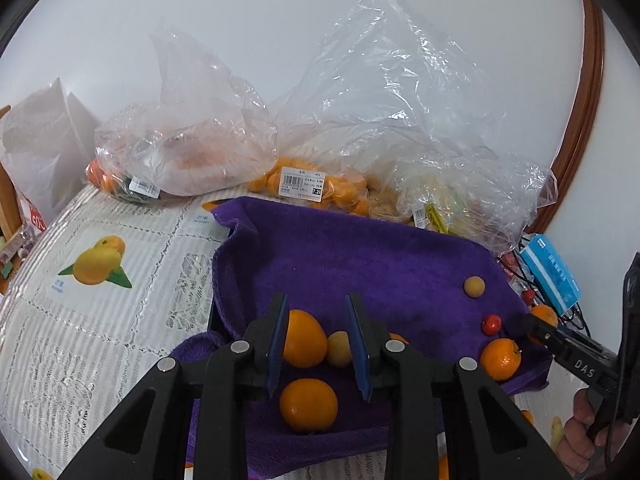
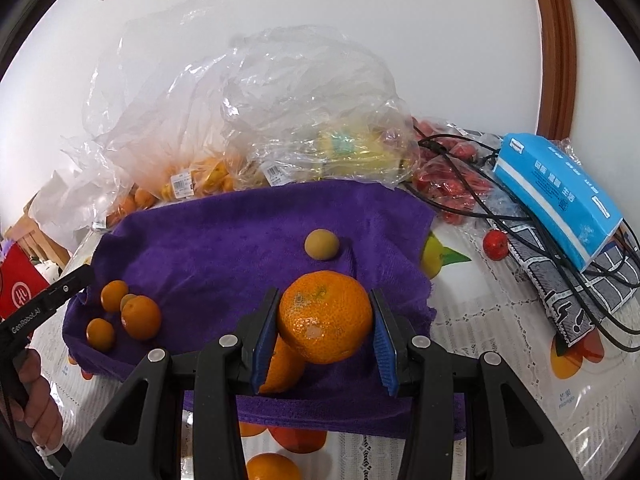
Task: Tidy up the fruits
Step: 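Open the left gripper over the towel while the right gripper releases its orange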
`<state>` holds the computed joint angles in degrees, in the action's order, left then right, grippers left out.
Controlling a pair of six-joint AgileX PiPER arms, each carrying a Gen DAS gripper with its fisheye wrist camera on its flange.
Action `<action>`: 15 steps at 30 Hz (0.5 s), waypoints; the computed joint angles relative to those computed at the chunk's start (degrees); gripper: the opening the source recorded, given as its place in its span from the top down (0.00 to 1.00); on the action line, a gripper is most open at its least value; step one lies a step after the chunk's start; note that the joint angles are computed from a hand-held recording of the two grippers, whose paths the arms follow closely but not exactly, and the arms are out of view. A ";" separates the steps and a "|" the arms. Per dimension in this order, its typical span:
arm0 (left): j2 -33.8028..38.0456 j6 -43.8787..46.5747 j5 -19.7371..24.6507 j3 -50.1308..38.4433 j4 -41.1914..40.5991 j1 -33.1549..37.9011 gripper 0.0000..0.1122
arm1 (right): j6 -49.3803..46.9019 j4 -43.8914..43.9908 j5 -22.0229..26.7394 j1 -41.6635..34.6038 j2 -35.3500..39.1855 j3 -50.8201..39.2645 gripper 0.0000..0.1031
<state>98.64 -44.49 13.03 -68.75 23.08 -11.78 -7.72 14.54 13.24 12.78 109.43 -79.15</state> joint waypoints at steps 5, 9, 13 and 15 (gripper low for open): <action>0.38 4.73 0.13 -0.20 -4.63 0.11 0.75 | 3.38 -3.23 1.27 0.10 1.64 -1.51 0.58; 0.05 4.71 -0.32 0.19 -4.36 -0.18 0.75 | 3.87 -3.97 1.89 0.26 2.25 -2.12 0.56; -0.17 4.57 -0.31 0.28 -3.89 -0.42 0.75 | 2.41 -2.80 -0.86 0.27 0.87 -0.10 0.52; -0.19 5.03 -0.17 0.24 -4.27 -0.51 0.75 | 0.64 -0.98 -1.67 0.22 0.07 0.77 0.52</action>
<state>98.45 -39.46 12.86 -68.50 18.81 -12.29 -7.08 13.56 11.58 13.00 109.50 -78.38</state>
